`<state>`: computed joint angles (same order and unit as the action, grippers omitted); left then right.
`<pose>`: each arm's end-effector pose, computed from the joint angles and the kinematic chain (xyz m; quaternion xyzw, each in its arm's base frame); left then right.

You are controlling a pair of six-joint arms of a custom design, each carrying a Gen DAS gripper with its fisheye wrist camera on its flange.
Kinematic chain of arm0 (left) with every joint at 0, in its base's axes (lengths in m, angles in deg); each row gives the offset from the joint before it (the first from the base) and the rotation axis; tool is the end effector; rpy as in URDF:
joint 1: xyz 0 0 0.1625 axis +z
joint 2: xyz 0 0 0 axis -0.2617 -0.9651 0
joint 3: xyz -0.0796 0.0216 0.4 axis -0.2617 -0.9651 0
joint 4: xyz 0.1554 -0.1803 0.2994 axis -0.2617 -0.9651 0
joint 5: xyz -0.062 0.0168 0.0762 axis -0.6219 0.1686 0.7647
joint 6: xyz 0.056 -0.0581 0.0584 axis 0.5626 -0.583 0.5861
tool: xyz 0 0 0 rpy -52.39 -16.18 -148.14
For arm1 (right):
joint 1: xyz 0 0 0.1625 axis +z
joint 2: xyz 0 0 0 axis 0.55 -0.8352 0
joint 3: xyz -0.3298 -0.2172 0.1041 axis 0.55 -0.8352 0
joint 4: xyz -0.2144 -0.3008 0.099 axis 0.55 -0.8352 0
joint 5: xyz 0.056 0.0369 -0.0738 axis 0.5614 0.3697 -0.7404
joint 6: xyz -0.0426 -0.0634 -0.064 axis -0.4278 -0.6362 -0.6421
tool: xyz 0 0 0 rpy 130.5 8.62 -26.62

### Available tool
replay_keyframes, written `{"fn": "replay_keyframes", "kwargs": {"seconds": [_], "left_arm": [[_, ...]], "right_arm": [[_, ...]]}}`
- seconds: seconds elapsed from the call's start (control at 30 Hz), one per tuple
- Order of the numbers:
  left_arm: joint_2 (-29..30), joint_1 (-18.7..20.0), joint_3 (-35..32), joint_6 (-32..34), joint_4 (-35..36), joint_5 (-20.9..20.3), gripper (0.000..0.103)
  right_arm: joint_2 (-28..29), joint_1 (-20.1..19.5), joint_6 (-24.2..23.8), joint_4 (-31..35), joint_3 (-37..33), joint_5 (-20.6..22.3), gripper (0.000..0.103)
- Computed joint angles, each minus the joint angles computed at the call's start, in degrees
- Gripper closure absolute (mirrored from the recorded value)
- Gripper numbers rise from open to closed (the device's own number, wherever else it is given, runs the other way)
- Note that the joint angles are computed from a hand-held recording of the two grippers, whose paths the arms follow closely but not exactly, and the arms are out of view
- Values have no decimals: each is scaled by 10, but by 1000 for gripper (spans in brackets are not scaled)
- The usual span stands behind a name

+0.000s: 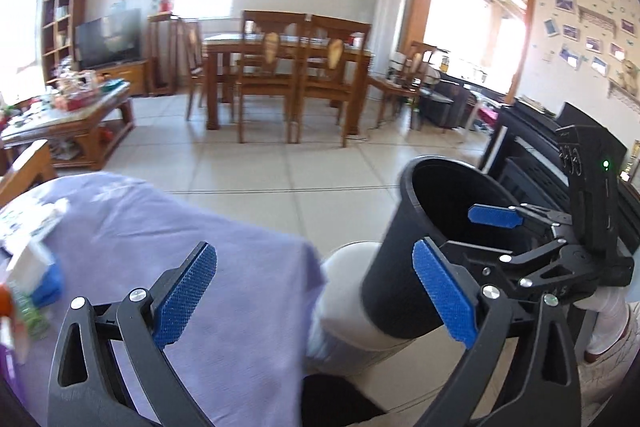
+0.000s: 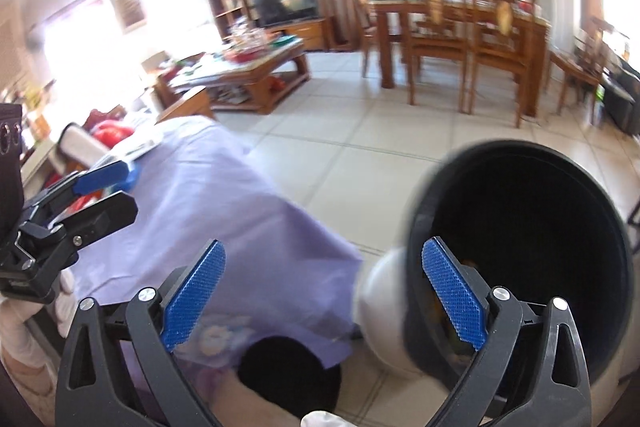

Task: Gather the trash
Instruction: 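Move both tools back over the table toward the remaining trash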

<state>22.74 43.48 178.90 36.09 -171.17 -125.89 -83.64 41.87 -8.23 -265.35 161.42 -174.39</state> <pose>-0.2889 -0.3628 0.0999 0.4272 0.8531 -0.2726 0.1244 0.0465 -0.2677 0.2773 0.1051 -0.8761 0.3825 0.2742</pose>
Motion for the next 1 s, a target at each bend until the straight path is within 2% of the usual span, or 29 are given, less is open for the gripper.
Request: {"fn": "replay_keyframes", "kwargs": {"seconds": [0.13, 0.2, 0.3, 0.47, 0.53, 0.67, 0.83, 1.0], "left_arm": [[-61, 15, 34, 2, 21, 55, 5], [-91, 27, 46, 4, 30, 74, 5], [-133, 48, 60, 9, 42, 100, 5], [-190, 79, 76, 19, 53, 140, 5], [-225, 106, 84, 48, 53, 149, 5], [-251, 144, 70, 86, 56, 173, 5], [-278, 209, 35, 150, 77, 181, 5], [-268, 287, -28, 210, 120, 146, 5]], "right_arm": [[142, 121, 43, -49, -45, -72, 6], [204, 166, 58, -61, -69, -93, 6], [282, 225, 81, -62, -110, -116, 6], [380, 292, 113, -47, -172, -130, 6], [407, 306, 120, -32, -199, -126, 6], [462, 329, 136, -1, -259, -119, 6], [526, 346, 143, 32, -336, -122, 6], [573, 351, 136, 72, -411, -129, 6]]}}
